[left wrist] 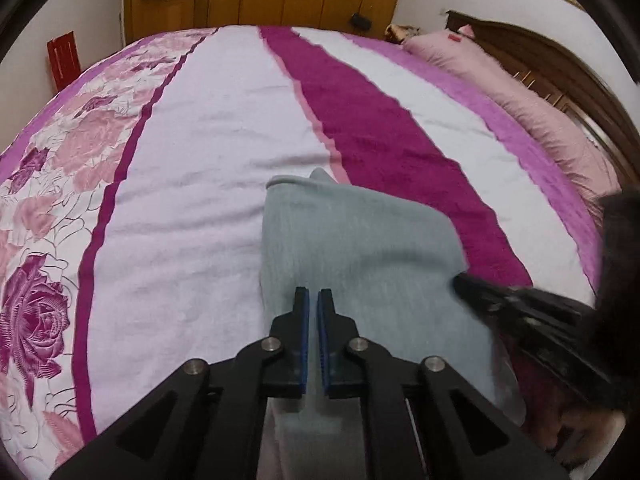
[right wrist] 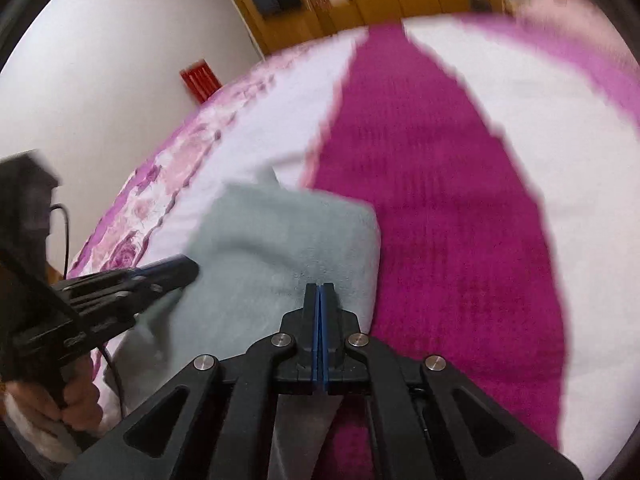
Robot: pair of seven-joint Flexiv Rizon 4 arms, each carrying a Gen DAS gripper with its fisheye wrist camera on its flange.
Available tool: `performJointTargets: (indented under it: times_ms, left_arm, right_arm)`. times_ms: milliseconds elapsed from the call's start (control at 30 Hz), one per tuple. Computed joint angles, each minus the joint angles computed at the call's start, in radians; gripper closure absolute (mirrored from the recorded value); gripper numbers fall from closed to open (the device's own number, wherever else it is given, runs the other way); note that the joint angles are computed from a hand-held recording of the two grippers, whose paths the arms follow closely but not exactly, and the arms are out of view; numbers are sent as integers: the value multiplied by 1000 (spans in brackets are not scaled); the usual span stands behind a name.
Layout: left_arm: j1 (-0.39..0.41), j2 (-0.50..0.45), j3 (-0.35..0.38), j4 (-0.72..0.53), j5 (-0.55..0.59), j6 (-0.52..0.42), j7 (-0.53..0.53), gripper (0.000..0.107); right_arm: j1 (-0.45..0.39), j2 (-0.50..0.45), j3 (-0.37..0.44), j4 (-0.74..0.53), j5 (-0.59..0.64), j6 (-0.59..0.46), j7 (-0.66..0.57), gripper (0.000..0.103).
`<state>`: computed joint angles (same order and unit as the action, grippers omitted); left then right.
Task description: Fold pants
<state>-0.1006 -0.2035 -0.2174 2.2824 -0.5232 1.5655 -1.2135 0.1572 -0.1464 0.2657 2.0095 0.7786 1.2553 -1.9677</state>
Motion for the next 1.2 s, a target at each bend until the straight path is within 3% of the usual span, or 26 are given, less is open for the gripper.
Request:
performJointTargets:
  times_ms: [67,100,133,167,200,233,300,367,467,533,733,833,867,1000,1200]
  left_arm:
    - [58,57,-68,38,-68,-35,84,95]
    - [49,83,-72,54,-143,-51,142,81]
    - [47,110,-84,72,-222,-64,195,68]
    - [32,143,-92,99,-329,-62,254,47]
    - [6,158,-98,113,-443,-49,330,44]
    - [-21,171,-94,123,-525,-48,387,44]
    - [-46,183,-69,147,-517,-70,365,44]
    - [-65,169,-46,152,-540,-119,359,44]
    - [-137,145,-32,136,-900,-191,561,44]
    - [-162,132,-9,112,-1025,-237,658,44]
    - [-178,15,65,-27,-1044,-370,726,44]
    - [-185,-6,85,-66,-1028,-392,677,63]
    - [-194,-3,86,-77,-1023,-372,680,67]
    - [-230,-16,78,-155,-1079,-291,740,68]
    - [-164,-133,59,-355,-977,-359,689,67]
  right_arm:
    - [-53,42,5,-10,128,-63,-80,97]
    - [-51,62,-6,4,133,-72,-68,77]
    - [-54,97,-19,29,152,-84,-54,64]
    - [-61,125,-35,41,205,-113,-75,41]
    - [-78,158,-60,50,297,-178,-122,36]
    - [-83,175,-86,54,355,-232,-150,36]
    - [-91,216,-137,85,459,-354,-178,36]
    - [-72,228,-148,111,478,-356,-186,36]
    - [-25,228,-127,138,437,-270,-191,37]
    - [-2,220,-130,129,418,-260,-206,37]
    - [19,78,-131,-3,410,-257,-277,37]
    - [10,33,-111,-56,360,-224,-204,71]
    - [-2,33,-105,-67,361,-227,-201,75]
    - [-14,32,-91,-123,293,-178,-230,75]
    - [-117,-106,-111,-359,277,-337,-245,74]
